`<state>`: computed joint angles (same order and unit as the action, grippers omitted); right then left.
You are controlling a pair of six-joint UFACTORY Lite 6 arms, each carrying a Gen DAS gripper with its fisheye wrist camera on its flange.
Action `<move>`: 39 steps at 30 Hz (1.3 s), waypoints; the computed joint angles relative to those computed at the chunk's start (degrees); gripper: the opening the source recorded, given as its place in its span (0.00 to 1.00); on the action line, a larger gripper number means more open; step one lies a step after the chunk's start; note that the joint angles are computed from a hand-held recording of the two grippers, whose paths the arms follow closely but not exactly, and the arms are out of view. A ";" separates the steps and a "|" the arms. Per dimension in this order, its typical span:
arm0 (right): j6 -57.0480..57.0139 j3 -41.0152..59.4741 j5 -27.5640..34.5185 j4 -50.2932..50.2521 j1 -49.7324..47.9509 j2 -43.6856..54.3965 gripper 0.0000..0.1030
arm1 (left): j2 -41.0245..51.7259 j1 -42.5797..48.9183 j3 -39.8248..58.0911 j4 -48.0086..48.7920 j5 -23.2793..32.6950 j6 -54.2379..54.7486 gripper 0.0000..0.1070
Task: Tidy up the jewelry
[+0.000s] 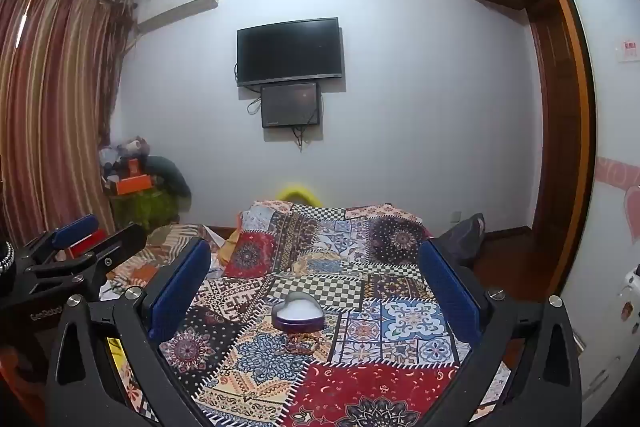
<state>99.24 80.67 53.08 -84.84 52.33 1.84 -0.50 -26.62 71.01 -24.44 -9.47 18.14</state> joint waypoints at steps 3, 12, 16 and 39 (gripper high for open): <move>-0.99 0.43 -0.02 0.97 0.02 0.12 1.00 | 0.09 -0.16 0.19 -3.87 0.15 3.36 0.96; -1.89 1.39 0.35 1.65 0.44 0.29 1.00 | 1.43 -1.42 -1.12 -7.65 -2.35 7.01 0.96; -1.66 0.79 0.12 1.45 0.31 -0.05 1.00 | 1.75 0.31 0.43 -3.50 0.36 2.83 0.96; 0.75 -1.12 -0.72 0.04 -0.07 0.46 1.00 | 3.01 0.49 2.27 -8.16 1.63 7.74 0.96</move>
